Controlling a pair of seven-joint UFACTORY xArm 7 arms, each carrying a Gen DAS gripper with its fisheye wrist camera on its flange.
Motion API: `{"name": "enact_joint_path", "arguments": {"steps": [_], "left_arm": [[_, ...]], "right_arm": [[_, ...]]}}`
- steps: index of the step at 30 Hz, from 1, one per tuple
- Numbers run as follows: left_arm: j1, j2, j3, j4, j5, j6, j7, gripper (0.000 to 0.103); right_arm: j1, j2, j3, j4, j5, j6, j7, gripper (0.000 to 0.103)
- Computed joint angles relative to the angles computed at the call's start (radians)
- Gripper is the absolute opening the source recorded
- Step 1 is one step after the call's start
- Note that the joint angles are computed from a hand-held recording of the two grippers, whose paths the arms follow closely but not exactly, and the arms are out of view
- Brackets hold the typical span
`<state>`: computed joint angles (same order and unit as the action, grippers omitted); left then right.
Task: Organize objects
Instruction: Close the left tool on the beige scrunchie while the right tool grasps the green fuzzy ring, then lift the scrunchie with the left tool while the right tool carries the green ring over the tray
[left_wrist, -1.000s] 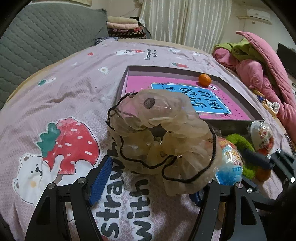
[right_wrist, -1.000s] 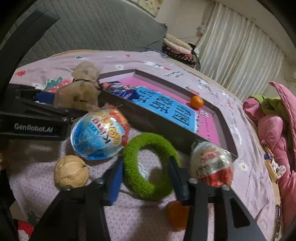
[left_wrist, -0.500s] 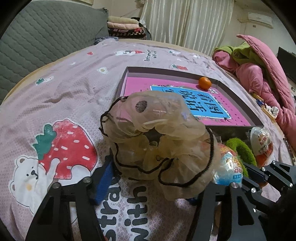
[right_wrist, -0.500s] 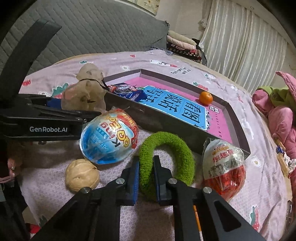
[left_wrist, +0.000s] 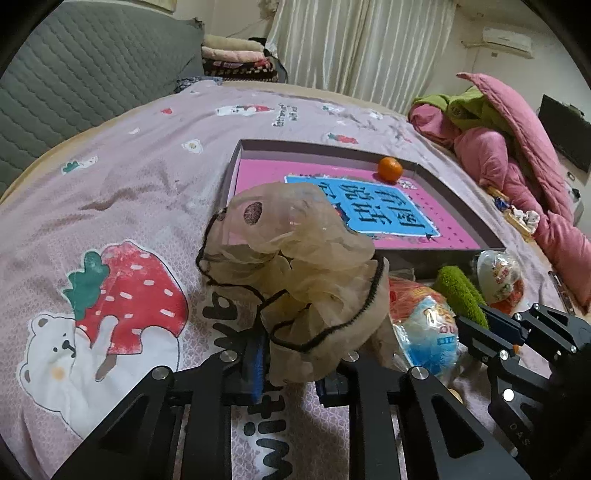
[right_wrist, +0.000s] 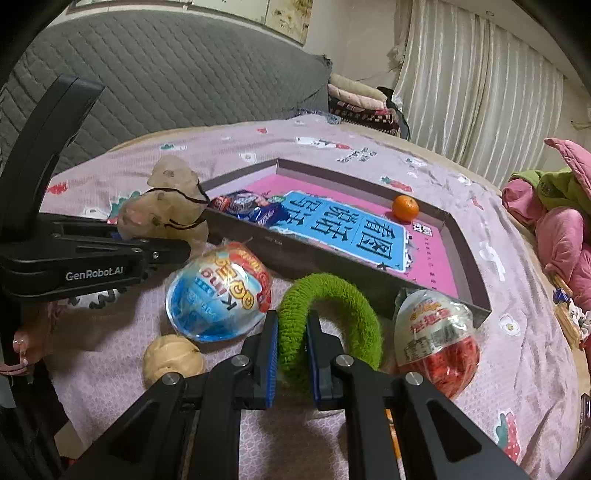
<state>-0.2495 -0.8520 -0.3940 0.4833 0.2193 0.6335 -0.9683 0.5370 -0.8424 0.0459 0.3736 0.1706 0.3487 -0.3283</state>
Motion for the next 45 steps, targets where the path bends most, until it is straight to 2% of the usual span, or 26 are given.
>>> {"name": "enact_joint_path", "arguments": {"steps": [24, 33, 45], "left_arm": [[0.026, -0.057, -0.067, 0.018, 0.072, -0.015, 0.0, 0.02], [0.052, -0.075, -0.107, 0.032, 0.109, -0.026, -0.012, 0.02], [0.05, -0.062, -0.11, 0.054, 0.112, -0.016, -0.007, 0.02]], "right_arm": [[0.078, -0.059, -0.068, -0.025, 0.053, -0.105, -0.022, 0.014], [0.105, -0.1, -0.079, -0.043, 0.03, -0.184, -0.017, 0.014], [0.104, -0.112, -0.091, -0.043, -0.004, -0.219, 0.011, 0.014]]}}
